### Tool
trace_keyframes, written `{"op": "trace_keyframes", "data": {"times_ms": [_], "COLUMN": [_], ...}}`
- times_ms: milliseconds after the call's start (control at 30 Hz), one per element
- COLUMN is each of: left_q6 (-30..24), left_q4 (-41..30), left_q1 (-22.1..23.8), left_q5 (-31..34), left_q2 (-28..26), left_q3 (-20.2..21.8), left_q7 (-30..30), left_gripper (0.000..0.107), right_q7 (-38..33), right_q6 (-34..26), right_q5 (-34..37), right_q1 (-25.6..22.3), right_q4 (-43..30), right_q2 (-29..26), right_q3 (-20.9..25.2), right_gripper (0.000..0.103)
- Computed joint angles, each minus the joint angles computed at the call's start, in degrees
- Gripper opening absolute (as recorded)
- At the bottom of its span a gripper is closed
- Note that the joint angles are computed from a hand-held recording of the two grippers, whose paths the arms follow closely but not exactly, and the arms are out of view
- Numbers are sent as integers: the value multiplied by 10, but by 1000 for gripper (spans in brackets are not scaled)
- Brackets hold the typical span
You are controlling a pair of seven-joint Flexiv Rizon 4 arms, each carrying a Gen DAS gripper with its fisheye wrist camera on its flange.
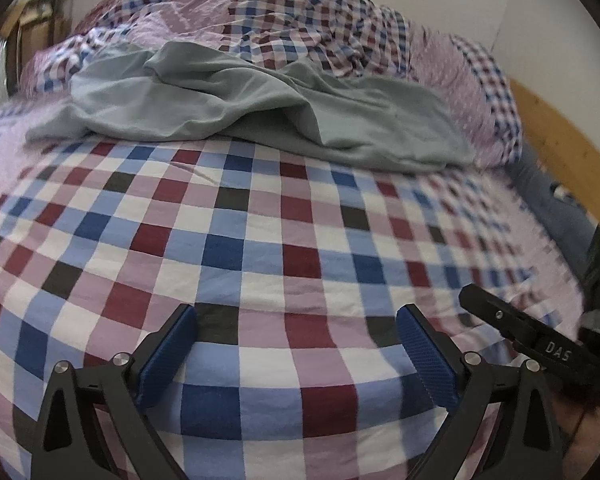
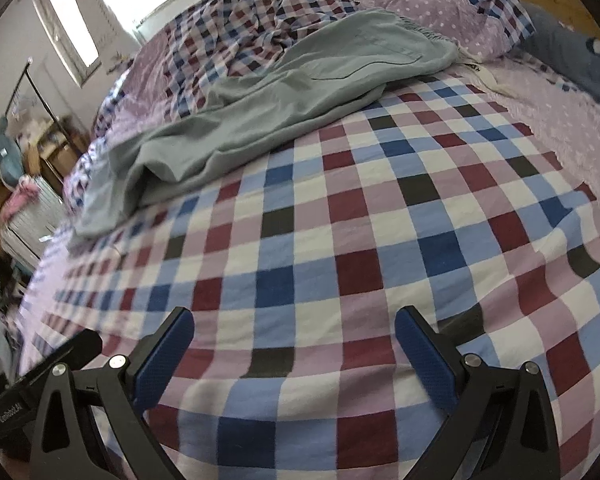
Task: Fold clothes
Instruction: 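Move both grippers toward the crumpled grey-green trousers on the bed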
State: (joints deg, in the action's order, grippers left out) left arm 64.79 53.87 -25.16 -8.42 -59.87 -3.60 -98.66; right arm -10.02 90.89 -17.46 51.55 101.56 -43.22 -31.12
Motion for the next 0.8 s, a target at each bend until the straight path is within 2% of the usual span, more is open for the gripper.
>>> {"op": "trace_keyframes", "data": {"times_ms": [67, 133, 300, 467, 533, 800], "left_q6": [17, 39, 44, 28, 31, 31], "left_q4": [20, 34, 33, 19, 23, 37], "left_q1": [22, 32, 31, 27, 32, 49], "left_q5": [-18, -39, -62, -68, -73, -98], "left_q2": [5, 7, 5, 1, 3, 12], "left_q3": [-44, -68, -67, -50, -57, -67], "left_q7": [42, 61, 78, 68, 70, 54], "left_gripper": [99, 99, 99, 99, 99, 99], "right_q7": [3, -4, -27, -48, -55, -67], "right_q6": [26, 35, 52, 37, 20, -56], "right_q5": [10, 23, 58, 69, 60, -29], "right_q1": [0, 2, 2, -4, -3, -27], "right_q4": [0, -2, -9, -18, -23, -60], "right_q2": [-5, -8, -16, -15, -15, -17], "right_q3": [-3, -3, 0, 9, 8, 29], "right_gripper": [103, 103, 102, 91, 87, 85]}}
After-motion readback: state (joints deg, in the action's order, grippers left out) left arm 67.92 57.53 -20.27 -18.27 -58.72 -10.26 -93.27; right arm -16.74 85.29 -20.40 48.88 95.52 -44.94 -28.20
